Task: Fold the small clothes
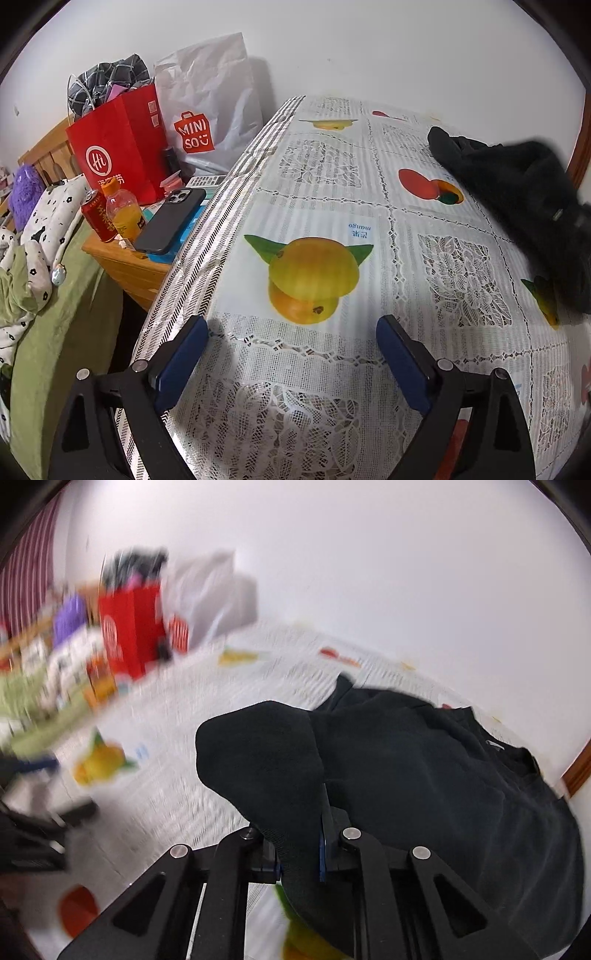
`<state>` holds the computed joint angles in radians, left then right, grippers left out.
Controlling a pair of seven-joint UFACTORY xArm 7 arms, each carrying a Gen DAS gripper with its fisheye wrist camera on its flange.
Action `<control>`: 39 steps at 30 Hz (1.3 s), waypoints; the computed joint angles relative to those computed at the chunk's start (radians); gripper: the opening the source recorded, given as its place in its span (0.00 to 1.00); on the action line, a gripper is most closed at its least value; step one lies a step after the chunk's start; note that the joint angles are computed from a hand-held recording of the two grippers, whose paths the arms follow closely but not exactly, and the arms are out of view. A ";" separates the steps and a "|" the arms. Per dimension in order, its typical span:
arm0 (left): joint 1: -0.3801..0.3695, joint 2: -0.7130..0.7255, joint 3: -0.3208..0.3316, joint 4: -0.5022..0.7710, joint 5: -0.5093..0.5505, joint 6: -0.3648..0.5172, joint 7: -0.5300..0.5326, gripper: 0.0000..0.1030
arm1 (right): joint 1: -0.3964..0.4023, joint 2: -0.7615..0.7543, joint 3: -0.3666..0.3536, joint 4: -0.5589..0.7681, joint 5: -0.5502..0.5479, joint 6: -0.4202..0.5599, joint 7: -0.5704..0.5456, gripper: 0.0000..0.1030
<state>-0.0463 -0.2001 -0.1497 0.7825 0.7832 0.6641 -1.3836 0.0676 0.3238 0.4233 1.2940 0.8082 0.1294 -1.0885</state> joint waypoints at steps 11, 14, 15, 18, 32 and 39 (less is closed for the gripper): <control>-0.012 -0.039 -0.025 0.043 -0.039 0.000 0.068 0.88 | -0.272 -0.036 -0.067 0.152 0.519 0.291 -0.135 0.12; -0.030 -0.011 -0.062 0.110 0.012 0.022 0.069 0.88 | -0.328 -0.036 -0.126 0.134 0.652 0.359 -0.166 0.12; -0.039 0.003 -0.064 0.129 0.020 0.014 0.070 0.88 | -0.352 -0.034 -0.149 0.120 0.698 0.388 -0.170 0.12; -0.079 0.081 -0.066 0.209 0.044 -0.025 0.074 0.88 | -0.364 -0.013 -0.223 0.095 0.691 0.414 -0.120 0.12; -0.333 0.663 -0.069 0.831 -0.096 -0.051 0.468 0.88 | -0.340 0.018 -0.350 0.037 0.530 0.382 -0.161 0.52; -0.427 0.848 0.008 1.070 -0.175 -0.002 0.553 0.73 | -0.366 0.134 -0.322 0.167 0.446 0.464 -0.078 0.52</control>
<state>-0.4732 0.6479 -0.1420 1.8522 0.6079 0.6617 -0.8302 -0.2983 0.4577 0.1010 1.4606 1.2541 0.5939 -1.1664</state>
